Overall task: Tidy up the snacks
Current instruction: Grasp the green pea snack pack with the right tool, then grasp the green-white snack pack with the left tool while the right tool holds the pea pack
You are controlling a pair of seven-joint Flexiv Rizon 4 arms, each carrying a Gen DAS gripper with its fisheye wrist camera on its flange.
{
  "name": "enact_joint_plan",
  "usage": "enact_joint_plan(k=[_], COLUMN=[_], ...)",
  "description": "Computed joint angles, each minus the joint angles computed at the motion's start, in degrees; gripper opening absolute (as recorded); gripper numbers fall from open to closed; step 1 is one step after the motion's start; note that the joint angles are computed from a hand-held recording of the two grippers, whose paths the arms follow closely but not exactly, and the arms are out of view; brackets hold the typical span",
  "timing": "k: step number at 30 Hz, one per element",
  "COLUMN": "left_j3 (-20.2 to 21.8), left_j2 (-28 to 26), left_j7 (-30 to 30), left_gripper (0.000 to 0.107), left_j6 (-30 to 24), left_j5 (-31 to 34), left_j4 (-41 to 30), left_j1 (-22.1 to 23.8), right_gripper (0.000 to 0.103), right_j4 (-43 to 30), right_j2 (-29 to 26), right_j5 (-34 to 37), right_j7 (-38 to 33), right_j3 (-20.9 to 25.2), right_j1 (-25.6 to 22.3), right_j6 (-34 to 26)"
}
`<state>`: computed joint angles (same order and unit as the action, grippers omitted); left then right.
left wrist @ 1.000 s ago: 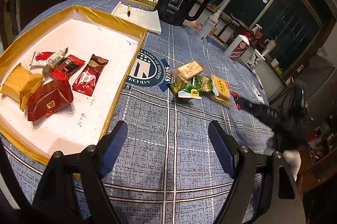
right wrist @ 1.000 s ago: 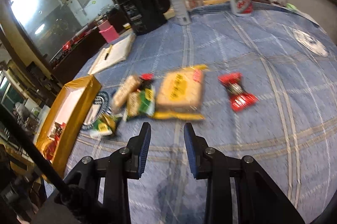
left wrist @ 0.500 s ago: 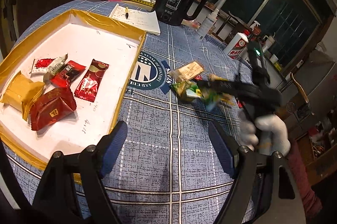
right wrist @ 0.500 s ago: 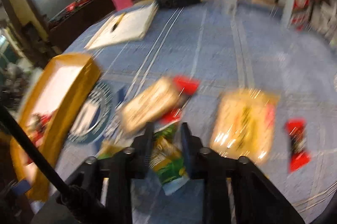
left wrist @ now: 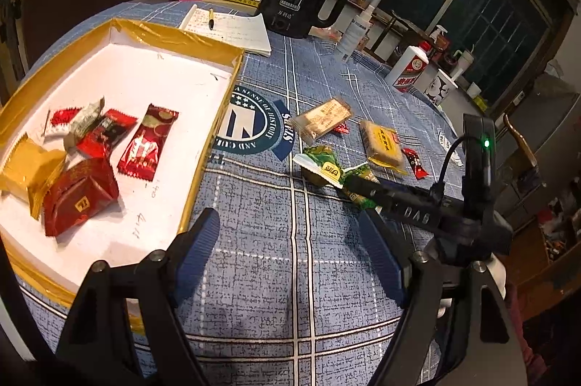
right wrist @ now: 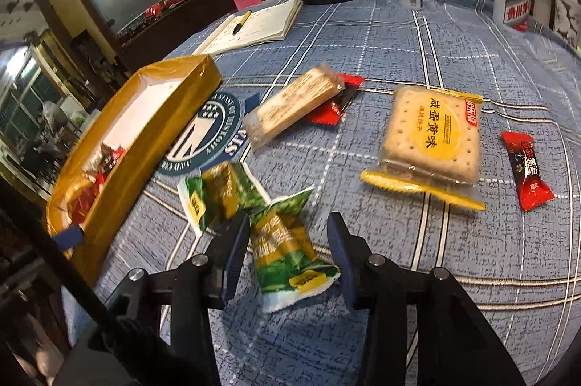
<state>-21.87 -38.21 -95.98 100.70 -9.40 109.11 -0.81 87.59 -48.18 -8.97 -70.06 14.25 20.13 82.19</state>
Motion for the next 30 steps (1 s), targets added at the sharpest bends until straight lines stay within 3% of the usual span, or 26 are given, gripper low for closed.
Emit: enact_joint_plan(k=[3, 6, 16, 21, 24, 25, 28, 30], left_j3=[3.7, 7.1, 14.4, 19.1, 19.9, 20.5, 25.1, 25.3], left_j2=[-0.1, -1.0, -8.4, -12.8, -14.4, -14.7, -15.6, -15.6], left_j7=[1.0, 2.4, 7.7, 7.7, 7.4, 7.0, 4.3, 3.6], left_gripper=[0.08, 0.08, 0.08, 0.08, 0.079, 0.075, 0.038, 0.038], left_j6=[-2.2, -4.7, -15.3, -21.6, -24.1, -24.6, -27.0, -26.8], left_j5=[-0.4, -1.3, -2.5, -1.4, -0.7, -0.3, 2.4, 3.9], left_j4=[-2.4, -5.3, -20.1, -28.4, -31.2, -31.9, -34.3, -34.5], left_j1=[-3.5, -6.8, -15.0, -18.7, -19.2, -19.6, -22.4, -22.4], right_gripper=[0.042, 0.026, 0.025, 0.025, 0.025, 0.025, 0.025, 0.025], right_j4=[0.8, 1.5, 4.0, 5.6, 5.8, 5.8, 5.8, 6.0], right_j2=[0.3, 0.5, 0.7, 1.1, 0.9, 0.8, 0.7, 0.8], right_j5=[-2.1, -3.3, -0.4, 0.1, -0.2, -0.4, -1.0, -1.2], right_j7=[1.8, 1.9, 8.7, 10.6, 11.5, 11.7, 12.2, 12.5], right_j3=[-5.2, -5.6, -4.9, -3.1, -2.7, -2.4, -2.6, -2.9], right_j1=[4.1, 4.2, 0.9, -1.3, -1.8, -2.0, -2.1, -2.0], right_j6=[1.6, 2.7, 8.4, 11.0, 11.9, 12.0, 12.1, 12.2])
